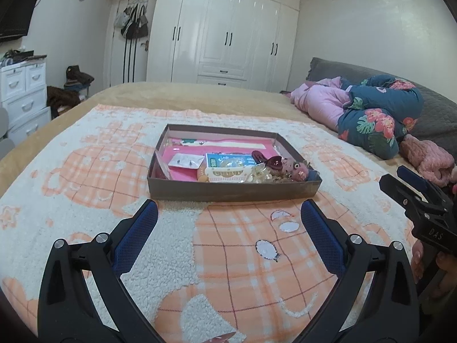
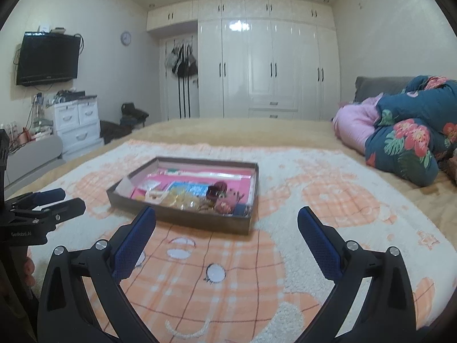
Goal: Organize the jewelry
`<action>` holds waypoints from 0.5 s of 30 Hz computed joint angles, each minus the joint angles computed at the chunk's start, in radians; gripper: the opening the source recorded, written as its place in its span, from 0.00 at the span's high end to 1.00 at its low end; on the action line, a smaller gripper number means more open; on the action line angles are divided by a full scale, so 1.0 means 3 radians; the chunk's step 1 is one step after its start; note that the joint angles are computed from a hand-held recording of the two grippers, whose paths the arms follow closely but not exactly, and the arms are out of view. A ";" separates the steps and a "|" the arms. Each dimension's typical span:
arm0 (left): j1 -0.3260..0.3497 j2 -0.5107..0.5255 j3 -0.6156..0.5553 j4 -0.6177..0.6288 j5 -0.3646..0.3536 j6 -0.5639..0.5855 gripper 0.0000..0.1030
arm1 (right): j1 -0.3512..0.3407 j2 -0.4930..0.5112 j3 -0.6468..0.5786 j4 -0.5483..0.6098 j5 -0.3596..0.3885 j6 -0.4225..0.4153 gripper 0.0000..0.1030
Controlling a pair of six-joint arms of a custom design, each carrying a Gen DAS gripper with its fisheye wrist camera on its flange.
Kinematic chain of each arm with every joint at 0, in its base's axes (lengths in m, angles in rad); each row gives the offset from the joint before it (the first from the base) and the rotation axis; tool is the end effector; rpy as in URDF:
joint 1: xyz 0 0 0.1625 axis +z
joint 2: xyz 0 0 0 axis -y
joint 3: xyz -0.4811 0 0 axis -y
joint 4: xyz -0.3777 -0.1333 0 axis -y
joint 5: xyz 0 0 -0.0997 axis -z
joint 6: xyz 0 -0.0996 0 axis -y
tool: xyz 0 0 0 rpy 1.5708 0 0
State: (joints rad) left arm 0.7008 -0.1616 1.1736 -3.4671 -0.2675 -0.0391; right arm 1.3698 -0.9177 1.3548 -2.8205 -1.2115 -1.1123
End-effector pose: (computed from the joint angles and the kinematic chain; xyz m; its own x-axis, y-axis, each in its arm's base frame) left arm -0.4319 -0.6645 -0.0199 -0.7590 -0.2948 -0.5806 0.4551 0.3975 -0.7968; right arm 0.0110 -0.7889 0.3930 -0.5517 -0.6322 0.5441 -0.8075 0.2415 -0.5382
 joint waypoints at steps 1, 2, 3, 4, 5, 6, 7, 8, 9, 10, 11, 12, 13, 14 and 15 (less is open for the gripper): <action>-0.0005 0.0028 -0.0037 -0.0117 -0.0008 0.0133 0.11 | -0.0011 0.0004 0.0001 -0.0032 0.0035 0.0013 0.06; -0.0010 0.0050 -0.0066 -0.0213 -0.0017 0.0238 0.11 | -0.0023 0.0006 0.0008 -0.0068 0.0075 0.0028 0.06; -0.0013 0.0062 -0.0080 -0.0260 -0.0022 0.0291 0.11 | -0.0031 0.0007 0.0009 -0.0088 0.0096 0.0032 0.06; -0.0020 0.0083 -0.0104 -0.0347 -0.0028 0.0381 0.11 | -0.0039 0.0007 0.0015 -0.0114 0.0118 0.0039 0.06; -0.0026 0.0101 -0.0128 -0.0424 -0.0028 0.0464 0.11 | -0.0049 0.0008 0.0019 -0.0132 0.0147 0.0045 0.06; -0.0032 0.0125 -0.0166 -0.0495 -0.0018 0.0552 0.11 | -0.0058 0.0008 0.0025 -0.0147 0.0180 0.0043 0.06; -0.0038 0.0147 -0.0199 -0.0555 -0.0001 0.0632 0.11 | -0.0066 0.0007 0.0035 -0.0167 0.0206 0.0037 0.06; -0.0042 0.0168 -0.0233 -0.0602 0.0018 0.0701 0.11 | -0.0073 0.0004 0.0046 -0.0171 0.0229 0.0028 0.06; -0.0046 0.0183 -0.0257 -0.0634 0.0032 0.0746 0.11 | -0.0076 0.0001 0.0055 -0.0171 0.0234 0.0018 0.06; -0.0049 0.0190 -0.0264 -0.0649 0.0037 0.0768 0.11 | -0.0077 0.0000 0.0063 -0.0169 0.0232 0.0004 0.06; -0.0051 0.0196 -0.0271 -0.0673 0.0036 0.0794 0.11 | -0.0077 -0.0001 0.0075 -0.0175 0.0232 -0.0005 0.06; -0.0051 0.0197 -0.0271 -0.0690 0.0031 0.0810 0.11 | -0.0079 -0.0004 0.0088 -0.0181 0.0232 -0.0015 0.06; -0.0051 0.0199 -0.0269 -0.0707 0.0025 0.0823 0.11 | -0.0079 -0.0005 0.0096 -0.0181 0.0228 -0.0025 0.06; -0.0052 0.0204 -0.0277 -0.0724 0.0025 0.0845 0.11 | -0.0078 -0.0009 0.0104 -0.0181 0.0227 -0.0028 0.06; -0.0052 0.0205 -0.0278 -0.0733 0.0028 0.0853 0.11 | -0.0077 -0.0009 0.0108 -0.0181 0.0222 -0.0029 0.06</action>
